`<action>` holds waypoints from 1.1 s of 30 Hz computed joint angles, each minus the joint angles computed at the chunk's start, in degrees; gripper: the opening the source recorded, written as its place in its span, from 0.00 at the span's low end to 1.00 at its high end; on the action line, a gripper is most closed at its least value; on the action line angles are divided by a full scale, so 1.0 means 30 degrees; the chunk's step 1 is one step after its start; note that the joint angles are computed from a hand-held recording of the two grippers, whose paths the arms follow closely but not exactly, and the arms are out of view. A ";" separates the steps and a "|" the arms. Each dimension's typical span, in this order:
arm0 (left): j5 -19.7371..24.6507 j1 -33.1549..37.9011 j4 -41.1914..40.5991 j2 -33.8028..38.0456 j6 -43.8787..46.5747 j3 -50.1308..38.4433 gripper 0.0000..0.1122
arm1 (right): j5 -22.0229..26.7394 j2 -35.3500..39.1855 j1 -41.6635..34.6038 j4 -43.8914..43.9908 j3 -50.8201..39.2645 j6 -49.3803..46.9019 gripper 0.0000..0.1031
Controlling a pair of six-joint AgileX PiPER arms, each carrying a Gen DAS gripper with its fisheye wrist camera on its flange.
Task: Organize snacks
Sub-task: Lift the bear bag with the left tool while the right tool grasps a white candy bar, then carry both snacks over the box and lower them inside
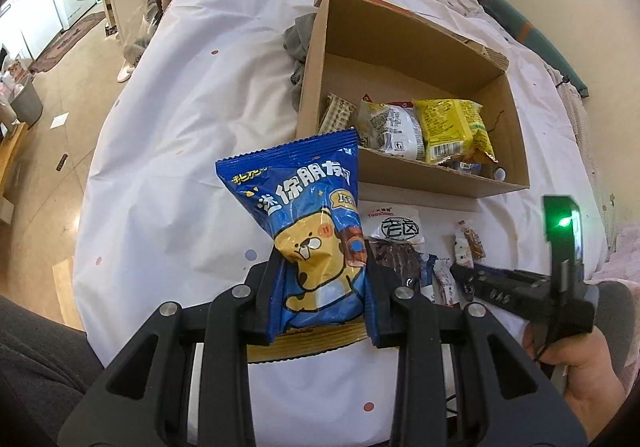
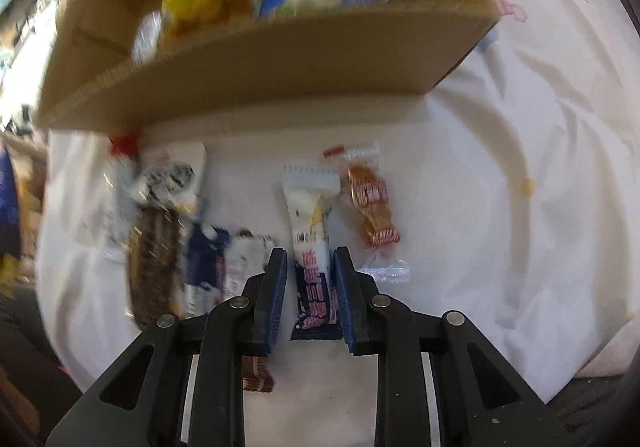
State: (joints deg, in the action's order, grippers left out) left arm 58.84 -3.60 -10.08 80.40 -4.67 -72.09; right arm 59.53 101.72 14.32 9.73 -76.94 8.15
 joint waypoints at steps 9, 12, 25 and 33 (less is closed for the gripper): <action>-0.0693 -0.0415 0.0839 -0.0041 -0.0442 0.0395 0.25 | -0.0952 -0.2121 -0.0420 0.2392 0.1145 -0.1731 0.18; -0.0832 -0.0387 0.0871 -0.0066 -0.0471 0.0500 0.25 | -0.1302 -0.3189 -0.0795 0.3889 0.1775 -0.2838 0.18; -0.1119 -0.0221 0.0699 -0.0454 -0.0438 -0.1158 0.25 | -0.3357 -0.6642 -0.3329 1.1454 0.1782 -0.9114 0.18; 0.0786 -0.0503 0.0641 0.2944 -0.0405 -0.6992 0.25 | -0.1925 -0.5152 -0.5280 1.1668 -0.1065 -0.8972 0.18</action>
